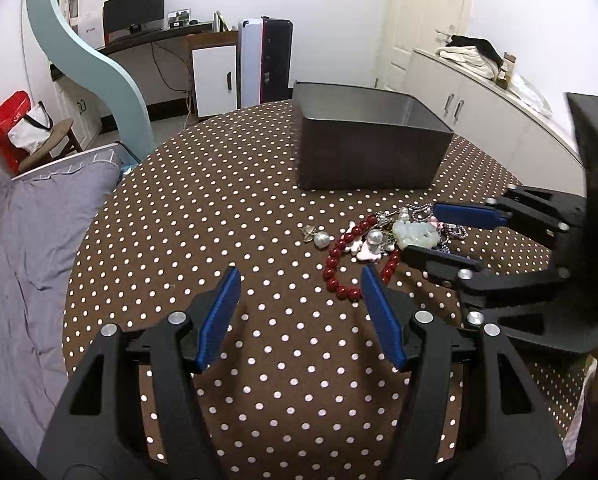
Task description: Organize jewelry
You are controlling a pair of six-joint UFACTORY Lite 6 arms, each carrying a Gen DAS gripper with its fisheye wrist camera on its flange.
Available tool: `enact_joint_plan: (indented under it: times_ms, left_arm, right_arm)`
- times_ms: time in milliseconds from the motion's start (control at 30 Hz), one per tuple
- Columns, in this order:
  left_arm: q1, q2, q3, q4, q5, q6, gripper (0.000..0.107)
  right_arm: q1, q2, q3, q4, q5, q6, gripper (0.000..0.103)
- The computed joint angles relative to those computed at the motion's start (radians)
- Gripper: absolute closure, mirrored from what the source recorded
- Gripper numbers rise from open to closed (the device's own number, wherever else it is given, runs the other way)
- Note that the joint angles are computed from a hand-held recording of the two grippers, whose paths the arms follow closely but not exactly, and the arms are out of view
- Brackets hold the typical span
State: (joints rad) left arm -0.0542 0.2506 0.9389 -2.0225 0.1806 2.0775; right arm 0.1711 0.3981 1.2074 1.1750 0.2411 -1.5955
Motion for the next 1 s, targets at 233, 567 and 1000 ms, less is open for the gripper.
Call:
enact_joint_plan:
  times_ms: [233, 567, 1000]
  left_arm:
    - [0.021, 0.019, 0.005, 0.071, 0.028, -0.067, 0.045]
    - [0.016, 0.099, 0.087, 0.272, 0.069, -0.278, 0.045]
    - [-0.052, 0.204, 0.228, 0.658, -0.032, -0.669, 0.068]
  right_arm:
    - [-0.046, 0.113, 0.156, -0.220, 0.152, 0.198, 0.061]
    - [-0.117, 0.032, 0.057, -0.100, 0.197, 0.085, 0.069]
    - [-0.190, -0.073, -0.053, 0.063, 0.241, -0.018, 0.069]
